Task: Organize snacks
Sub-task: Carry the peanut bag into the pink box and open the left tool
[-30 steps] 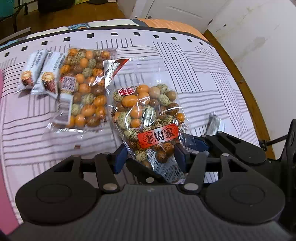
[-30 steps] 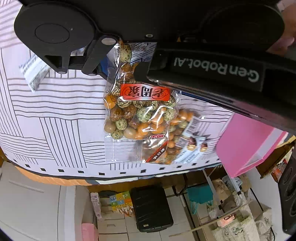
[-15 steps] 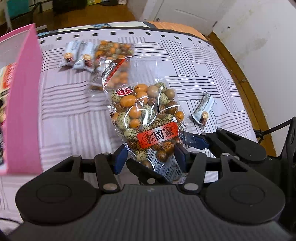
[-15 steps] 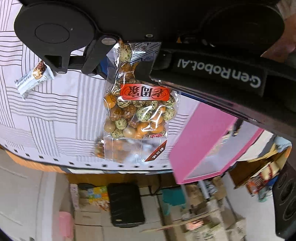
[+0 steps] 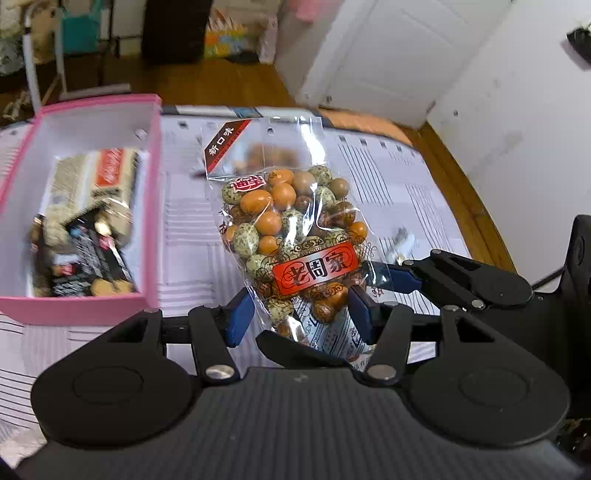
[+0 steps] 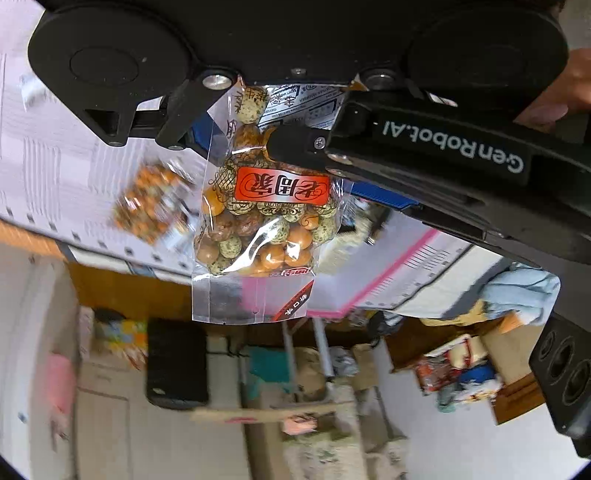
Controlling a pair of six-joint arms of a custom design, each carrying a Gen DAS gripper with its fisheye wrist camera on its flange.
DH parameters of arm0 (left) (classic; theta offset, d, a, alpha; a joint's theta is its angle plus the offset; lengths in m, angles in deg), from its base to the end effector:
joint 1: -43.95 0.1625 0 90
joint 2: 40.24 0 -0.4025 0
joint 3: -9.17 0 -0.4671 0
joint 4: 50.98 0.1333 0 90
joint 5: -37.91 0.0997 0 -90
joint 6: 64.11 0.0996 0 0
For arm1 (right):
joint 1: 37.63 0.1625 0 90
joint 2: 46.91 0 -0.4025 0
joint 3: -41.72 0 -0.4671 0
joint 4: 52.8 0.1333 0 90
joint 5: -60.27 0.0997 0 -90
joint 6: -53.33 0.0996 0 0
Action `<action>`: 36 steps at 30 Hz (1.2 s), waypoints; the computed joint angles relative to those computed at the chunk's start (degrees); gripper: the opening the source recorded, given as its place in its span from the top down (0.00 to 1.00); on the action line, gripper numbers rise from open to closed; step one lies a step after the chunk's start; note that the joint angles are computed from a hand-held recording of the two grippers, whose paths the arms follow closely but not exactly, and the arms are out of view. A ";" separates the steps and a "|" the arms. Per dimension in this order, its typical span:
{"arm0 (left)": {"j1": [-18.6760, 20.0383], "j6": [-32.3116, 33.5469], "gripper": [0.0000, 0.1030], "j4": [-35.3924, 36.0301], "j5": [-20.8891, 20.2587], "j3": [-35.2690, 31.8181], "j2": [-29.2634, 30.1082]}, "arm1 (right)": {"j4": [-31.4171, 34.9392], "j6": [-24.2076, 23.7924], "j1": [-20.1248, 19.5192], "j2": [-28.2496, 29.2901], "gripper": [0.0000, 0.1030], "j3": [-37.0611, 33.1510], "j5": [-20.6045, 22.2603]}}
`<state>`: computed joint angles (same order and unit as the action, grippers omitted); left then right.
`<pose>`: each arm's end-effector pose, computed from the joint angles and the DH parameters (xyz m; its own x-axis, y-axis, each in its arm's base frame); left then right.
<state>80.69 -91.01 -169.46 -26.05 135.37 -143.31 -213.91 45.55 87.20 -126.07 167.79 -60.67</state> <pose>-0.2516 -0.4087 0.2913 -0.8695 0.3508 -0.3476 0.4535 0.8458 -0.2809 0.3648 -0.3806 0.1797 -0.7463 -0.4153 0.5201 -0.6278 0.6989 -0.3427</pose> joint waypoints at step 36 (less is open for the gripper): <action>21.99 12.57 0.44 -12.03 6.74 -12.08 11.44 | -8.85 -11.15 -5.37 25.50 0.12 -18.24 4.29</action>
